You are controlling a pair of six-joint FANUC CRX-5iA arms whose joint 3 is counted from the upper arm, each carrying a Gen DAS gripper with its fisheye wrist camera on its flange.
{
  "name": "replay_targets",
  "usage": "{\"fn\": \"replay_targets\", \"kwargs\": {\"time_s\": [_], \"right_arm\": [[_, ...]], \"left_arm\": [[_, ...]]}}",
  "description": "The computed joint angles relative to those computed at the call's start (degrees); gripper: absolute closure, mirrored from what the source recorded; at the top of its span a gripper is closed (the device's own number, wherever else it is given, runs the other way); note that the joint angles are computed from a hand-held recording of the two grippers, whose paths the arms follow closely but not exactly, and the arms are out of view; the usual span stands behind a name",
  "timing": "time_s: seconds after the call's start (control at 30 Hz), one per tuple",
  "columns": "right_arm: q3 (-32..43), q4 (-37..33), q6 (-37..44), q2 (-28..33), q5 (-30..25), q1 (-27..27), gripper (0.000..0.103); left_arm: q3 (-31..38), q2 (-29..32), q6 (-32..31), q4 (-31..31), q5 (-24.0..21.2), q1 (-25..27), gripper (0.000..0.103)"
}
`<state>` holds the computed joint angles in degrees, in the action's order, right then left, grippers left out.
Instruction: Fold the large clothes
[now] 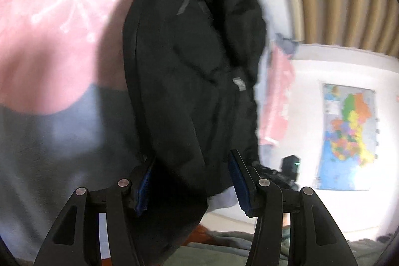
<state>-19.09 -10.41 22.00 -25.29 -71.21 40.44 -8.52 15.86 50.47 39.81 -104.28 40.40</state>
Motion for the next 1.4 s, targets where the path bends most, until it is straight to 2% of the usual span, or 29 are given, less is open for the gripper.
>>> {"fn": "replay_targets", "kwargs": {"time_s": [0.17,0.27,0.33,0.37,0.43,0.5,0.53,0.57,0.63,0.77,0.87,1.0,1.13,1.23,1.33,1.4], "right_arm": [[-2.4,-3.8,-1.8,-0.9,1.7,-1.5,0.065],[-2.8,-9.9,1.2,-1.7,2.0,-4.5,0.064],[-2.6,-4.8,-1.6,-2.0,1.8,0.0,0.064],[-2.5,-2.6,-2.9,-2.0,1.7,1.5,0.064],[-3.4,-0.2,-5.6,-2.5,3.0,2.6,0.064],[-3.9,1.1,-7.2,-2.0,3.3,2.7,0.068],[-3.4,0.7,-6.6,-1.2,3.5,2.4,0.081],[-2.9,0.3,-5.4,-0.8,3.5,2.2,0.085],[-1.2,1.5,-3.5,-0.2,2.4,2.8,0.088],[1.8,3.9,-2.2,-2.0,4.3,1.1,0.090],[7.0,6.3,1.6,-0.5,4.5,-1.9,0.090],[15.5,7.0,9.6,4.2,5.5,-7.1,0.090],[26.5,10.0,16.9,12.3,3.7,-11.1,0.090],[34.5,9.6,18.9,18.9,2.6,-14.7,0.090],[42.9,10.3,20.7,26.5,-0.3,-17.2,0.090],[48.9,9.6,22.3,32.3,-2.3,-19.1,0.090]], "left_arm": [[-0.7,-0.7,0.5,-5.8,1.4,-0.2,0.047],[-1.1,-1.4,0.6,-7.9,0.9,-0.2,0.047],[-1.6,-3.0,-1.5,-7.8,1.8,0.2,0.049],[-1.8,-3.5,-2.2,-7.0,1.9,0.3,0.054],[-2.4,-3.7,-1.7,-5.7,2.7,0.2,0.055],[-2.4,-3.7,-1.1,-5.3,4.1,-0.3,0.057],[-2.0,-3.6,-1.0,-5.4,4.6,-0.5,0.069],[-1.7,-3.5,-1.1,-4.9,4.6,-0.7,0.081],[-1.3,-3.7,-3.9,-3.0,3.9,-0.1,0.087],[-0.4,-3.4,-5.4,5.3,1.6,0.9,0.089],[2.3,-2.7,-4.6,11.3,2.1,0.2,0.089],[8.3,-0.7,-4.4,18.7,4.8,-2.2,0.089],[19.7,4.9,-1.8,23.0,7.7,-6.0,0.089],[30.1,10.9,4.5,23.0,9.4,-8.9,0.089],[40.3,17.2,9.7,22.3,12.2,-12.3,0.089],[47.3,22.2,15.3,21.0,13.6,-14.2,0.089]]}}
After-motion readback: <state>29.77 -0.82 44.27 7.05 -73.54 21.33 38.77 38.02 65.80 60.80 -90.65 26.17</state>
